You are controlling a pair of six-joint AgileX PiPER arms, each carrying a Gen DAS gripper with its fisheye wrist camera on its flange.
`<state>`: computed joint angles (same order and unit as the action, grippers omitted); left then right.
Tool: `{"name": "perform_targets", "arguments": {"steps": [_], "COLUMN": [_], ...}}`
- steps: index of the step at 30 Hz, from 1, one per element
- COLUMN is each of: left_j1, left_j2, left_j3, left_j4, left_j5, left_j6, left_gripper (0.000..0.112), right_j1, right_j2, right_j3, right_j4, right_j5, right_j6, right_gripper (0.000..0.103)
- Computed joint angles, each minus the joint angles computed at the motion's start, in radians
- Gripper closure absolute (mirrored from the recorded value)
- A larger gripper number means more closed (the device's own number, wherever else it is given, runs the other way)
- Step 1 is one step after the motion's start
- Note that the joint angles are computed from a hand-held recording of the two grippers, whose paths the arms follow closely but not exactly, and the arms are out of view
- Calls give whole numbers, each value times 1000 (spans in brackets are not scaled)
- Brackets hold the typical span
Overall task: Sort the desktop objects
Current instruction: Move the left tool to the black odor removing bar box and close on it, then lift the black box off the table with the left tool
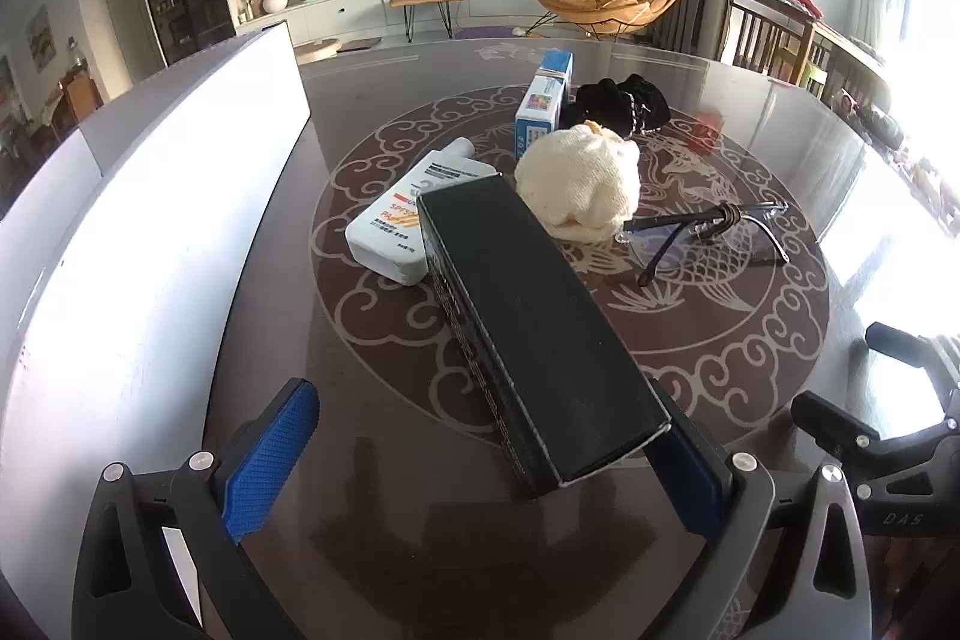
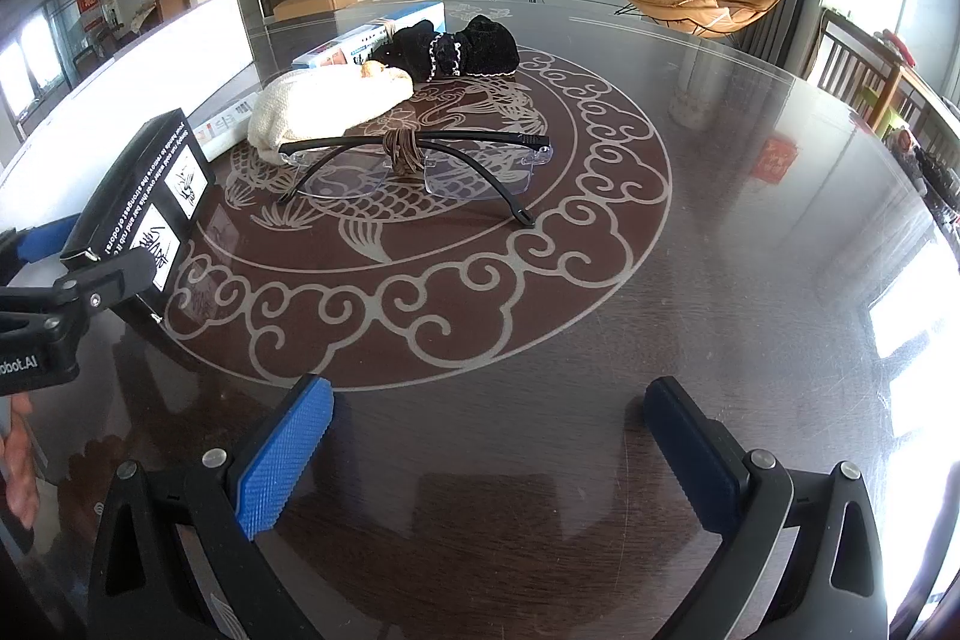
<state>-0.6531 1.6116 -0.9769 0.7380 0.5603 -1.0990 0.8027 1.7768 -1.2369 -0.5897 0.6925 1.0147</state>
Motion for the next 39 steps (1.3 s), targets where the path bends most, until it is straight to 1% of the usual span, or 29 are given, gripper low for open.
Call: {"name": "perform_targets", "arguments": {"steps": [2,5,7,8,10,12,15,19,26,31,33,35,36,39], "left_j1": [14,33,40,34,9,8,35,57,53,47,56,70,76,114], "left_j2": [-3,-3,17,32,53,58,46,21,1,-10,-13,-23,-31,-67], "left_j3": [-14,-39,-73,-95,-126,-137,-123,-99,-111,-111,-107,-94,-83,-36], "left_j4": [-20,-130,-232,-238,-167,-152,-174,-159,-94,-52,-65,-97,-114,-252], "left_j5": [-16,-68,-82,-61,4,34,35,53,131,160,149,115,88,-45], "left_j6": [23,135,240,246,170,137,143,138,97,75,90,112,125,252], "left_gripper": [9,9,9,9,9,9,9,9,9,9,9,9,9,9], "right_j1": [2,3,0,0,4,5,1,3,8,4,9,7,10,10], "right_j2": [0,0,1,1,0,-1,1,0,-1,0,-1,0,-1,-2], "right_j3": [-2,-2,-1,-1,-4,-4,-1,-3,-6,-4,-7,-5,-7,-7], "right_j4": [0,0,0,0,0,1,0,0,1,0,1,0,1,1], "right_j5": [3,4,0,0,5,7,1,4,10,5,11,8,11,12], "right_j6": [1,1,0,0,2,2,0,1,4,2,4,3,4,5], "right_gripper": [0,0,0,0,0,0,0,0,0,0,0,0,0,0]}}
